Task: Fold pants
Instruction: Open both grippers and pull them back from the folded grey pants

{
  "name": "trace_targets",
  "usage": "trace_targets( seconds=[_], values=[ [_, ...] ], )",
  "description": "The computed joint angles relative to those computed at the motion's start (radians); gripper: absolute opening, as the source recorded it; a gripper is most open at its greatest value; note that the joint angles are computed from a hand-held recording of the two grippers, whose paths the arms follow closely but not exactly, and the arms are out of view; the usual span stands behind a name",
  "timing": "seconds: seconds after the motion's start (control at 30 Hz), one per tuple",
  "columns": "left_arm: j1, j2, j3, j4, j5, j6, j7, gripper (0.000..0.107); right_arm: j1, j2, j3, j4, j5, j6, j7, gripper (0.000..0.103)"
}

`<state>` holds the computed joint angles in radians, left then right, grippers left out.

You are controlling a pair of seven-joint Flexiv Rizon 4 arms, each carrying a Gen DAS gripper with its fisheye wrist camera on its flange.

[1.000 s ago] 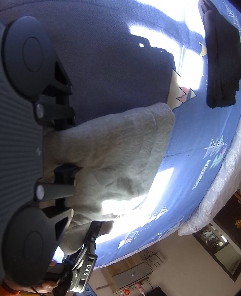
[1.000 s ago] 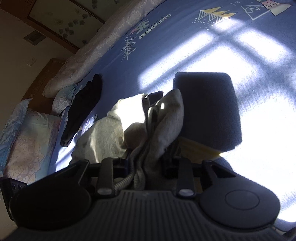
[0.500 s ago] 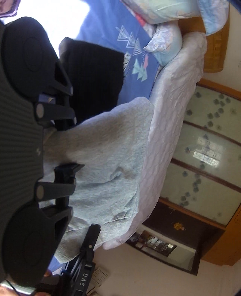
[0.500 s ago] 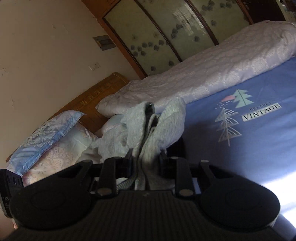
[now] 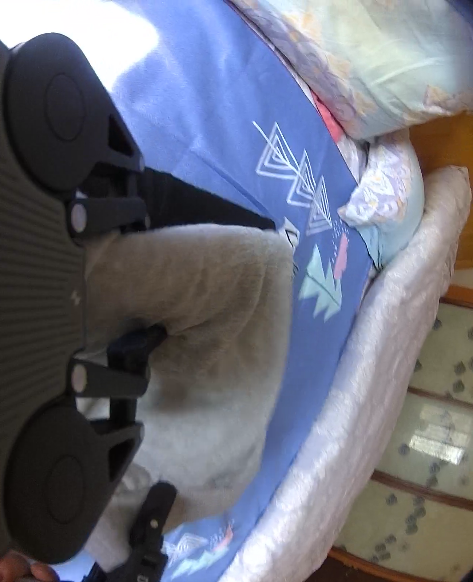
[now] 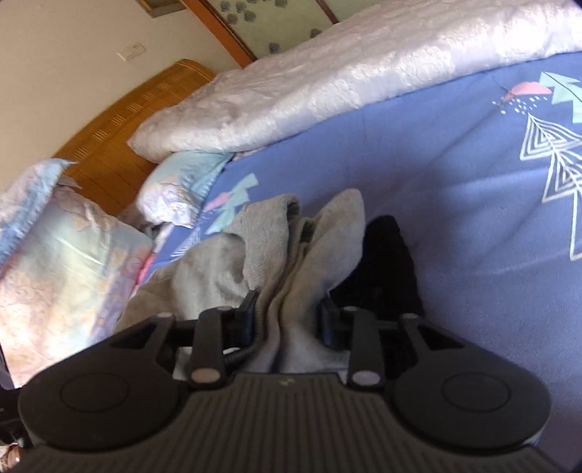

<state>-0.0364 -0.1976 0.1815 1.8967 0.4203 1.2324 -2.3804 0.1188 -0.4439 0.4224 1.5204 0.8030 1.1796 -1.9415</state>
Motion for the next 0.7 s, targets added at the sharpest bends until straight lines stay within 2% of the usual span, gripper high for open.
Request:
trace_targets(
  seconds=[0.03,0.1,0.13,0.17,0.23,0.3,0.37,0.5,0.6,0.7],
  values=[
    [-0.005,0.007,0.011,0.018,0.026,0.037,-0.026,0.055,0.004,-0.009,-0.007,0.001,0.008,0.011,0.025,0.068],
    [0.003,0.038,0.002,0.054,0.012,0.061,0.007,0.055,-0.041,-0.009,0.009,-0.013,0.063,-0.035,0.054,0.068],
    [0.005,0.062,-0.001,0.071,0.004,0.061,0.018,0.055,-0.043,0.007,0.000,-0.001,0.065,-0.032,0.065,0.069],
    [-0.006,0.097,0.004,0.084,0.030,0.046,-0.015,0.055,-0.027,0.040,-0.021,0.032,0.043,0.004,0.079,0.069],
    [-0.017,0.175,-0.002,0.103,0.114,-0.005,-0.106,0.055,-0.035,0.113,-0.029,0.095,0.036,0.034,0.069,0.069],
    [-0.025,0.267,-0.039,0.127,0.180,-0.081,-0.144,0.055,-0.049,0.194,-0.039,0.161,0.042,0.015,0.046,0.069],
    [-0.030,0.355,-0.092,0.149,0.226,-0.176,-0.165,0.056,-0.035,0.292,-0.068,0.252,-0.004,0.002,0.052,0.069],
    [-0.048,0.518,-0.206,0.216,0.228,-0.333,-0.173,0.059,-0.026,0.504,-0.102,0.433,-0.033,-0.063,0.027,0.070],
    [-0.070,0.631,-0.271,0.283,0.173,-0.405,-0.185,0.065,-0.015,0.664,-0.133,0.553,0.004,-0.123,-0.002,0.073],
    [-0.084,0.727,-0.340,0.339,0.119,-0.482,-0.195,0.065,0.004,0.809,-0.151,0.658,0.001,-0.162,0.008,0.076]
  ],
)
